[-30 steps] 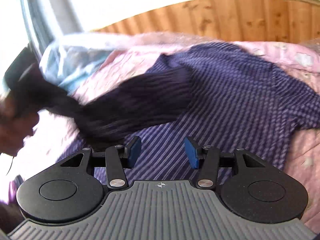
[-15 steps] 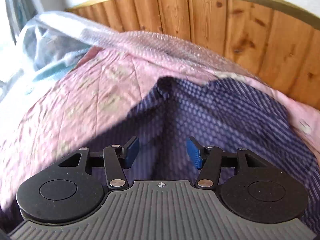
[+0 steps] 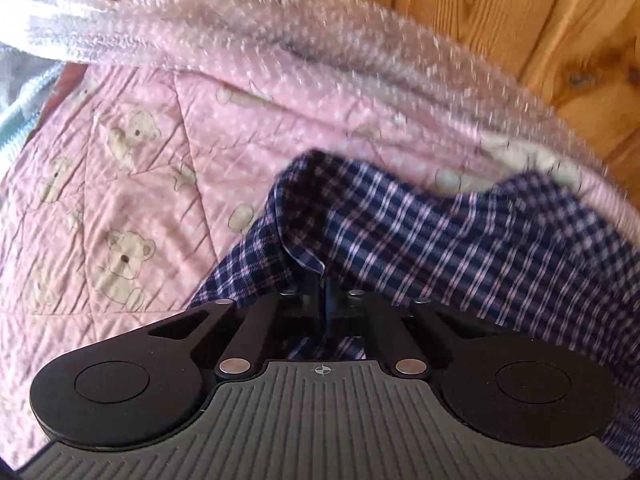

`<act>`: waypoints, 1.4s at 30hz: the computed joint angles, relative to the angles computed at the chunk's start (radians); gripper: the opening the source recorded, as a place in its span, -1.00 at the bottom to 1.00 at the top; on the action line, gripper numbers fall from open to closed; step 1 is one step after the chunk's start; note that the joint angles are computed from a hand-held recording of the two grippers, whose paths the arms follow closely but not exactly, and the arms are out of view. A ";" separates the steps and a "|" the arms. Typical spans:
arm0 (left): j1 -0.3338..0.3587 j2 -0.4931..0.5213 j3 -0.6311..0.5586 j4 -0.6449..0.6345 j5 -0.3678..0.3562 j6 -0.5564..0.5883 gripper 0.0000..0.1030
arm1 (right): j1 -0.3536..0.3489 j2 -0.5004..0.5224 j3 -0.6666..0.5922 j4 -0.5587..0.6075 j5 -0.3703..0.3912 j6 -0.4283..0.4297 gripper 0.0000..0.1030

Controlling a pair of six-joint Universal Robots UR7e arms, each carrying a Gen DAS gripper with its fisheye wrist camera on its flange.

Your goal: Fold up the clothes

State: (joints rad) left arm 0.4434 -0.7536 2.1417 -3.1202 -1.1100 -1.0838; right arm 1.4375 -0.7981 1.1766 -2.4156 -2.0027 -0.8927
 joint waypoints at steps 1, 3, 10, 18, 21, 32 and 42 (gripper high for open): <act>0.005 -0.002 0.007 -0.003 -0.009 -0.003 -0.87 | 0.000 -0.006 0.008 -0.033 0.004 -0.013 -1.00; 0.014 -0.007 0.019 -0.011 -0.028 -0.011 -0.87 | 0.000 -0.015 0.015 -0.084 0.005 -0.030 -1.00; 0.047 0.004 0.035 -0.036 -0.060 -0.010 -0.86 | -0.019 -0.022 -0.047 0.086 0.107 0.018 -0.94; 0.014 -0.012 0.079 -0.122 -0.025 -0.007 -0.87 | 0.011 0.022 -0.027 0.037 0.026 -0.110 -1.00; 0.002 -0.007 0.108 -0.137 -0.026 -0.084 -0.87 | 0.005 0.031 -0.059 0.049 0.066 -0.050 -1.00; 0.014 0.056 0.158 -0.182 -0.039 -0.293 -0.86 | -0.021 -0.039 -0.007 0.008 0.237 -0.022 -0.64; 0.028 0.072 0.118 -0.200 -0.049 -0.247 -0.84 | -0.052 -0.174 0.280 -0.056 0.153 -0.138 -0.62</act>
State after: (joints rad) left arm 0.4713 -0.6814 2.2594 -3.3204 -1.1585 -1.3309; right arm 1.3851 -0.9716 1.4566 -2.4720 -1.8496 -1.0312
